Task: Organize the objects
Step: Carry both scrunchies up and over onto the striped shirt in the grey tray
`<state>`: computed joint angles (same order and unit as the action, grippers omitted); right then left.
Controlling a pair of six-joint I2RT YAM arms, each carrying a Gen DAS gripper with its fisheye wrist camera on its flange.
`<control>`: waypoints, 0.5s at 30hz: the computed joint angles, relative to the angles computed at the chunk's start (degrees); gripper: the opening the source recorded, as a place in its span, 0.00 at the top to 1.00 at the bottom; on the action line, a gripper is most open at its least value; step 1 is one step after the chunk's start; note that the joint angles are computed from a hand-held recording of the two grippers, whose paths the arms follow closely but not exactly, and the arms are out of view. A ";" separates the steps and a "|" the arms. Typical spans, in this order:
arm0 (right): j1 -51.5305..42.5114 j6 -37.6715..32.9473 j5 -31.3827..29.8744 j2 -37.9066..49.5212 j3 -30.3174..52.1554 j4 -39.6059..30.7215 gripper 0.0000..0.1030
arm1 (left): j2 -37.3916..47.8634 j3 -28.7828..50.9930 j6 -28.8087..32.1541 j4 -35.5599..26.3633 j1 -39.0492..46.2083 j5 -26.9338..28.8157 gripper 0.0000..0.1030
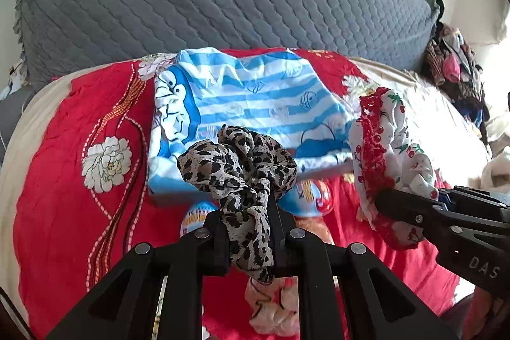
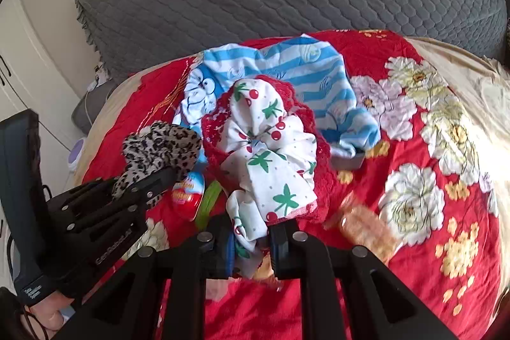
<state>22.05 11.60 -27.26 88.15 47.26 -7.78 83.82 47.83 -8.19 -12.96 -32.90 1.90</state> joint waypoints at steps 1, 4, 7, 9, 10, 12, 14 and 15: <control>0.00 -0.06 0.06 0.76 0.93 0.21 0.84 | 0.48 0.55 -0.14 -0.06 0.01 -0.21 0.84; 0.07 0.36 0.12 2.79 3.31 0.59 0.84 | 1.97 2.07 -0.59 0.35 0.46 0.06 0.84; 0.28 0.61 0.49 4.84 5.34 0.93 0.84 | 3.74 3.98 -0.66 0.24 0.36 -0.17 0.84; 0.48 0.70 0.81 6.18 6.49 1.31 0.84 | 4.73 4.72 -0.65 0.56 0.40 -0.24 0.84; 0.53 0.83 0.83 6.96 7.18 1.39 0.84 | 5.40 5.29 -0.80 0.55 0.35 -0.60 0.84; 0.68 0.82 0.86 8.19 8.13 1.68 0.84 | 6.69 6.37 -1.25 0.63 0.71 -0.09 0.84; 1.11 0.61 1.52 9.18 8.89 1.94 0.84 | 7.90 7.40 -1.67 0.76 0.90 -0.23 0.84; 1.22 0.73 1.49 9.58 9.04 2.28 0.84 | 8.54 7.91 -1.69 0.86 0.99 -0.14 0.84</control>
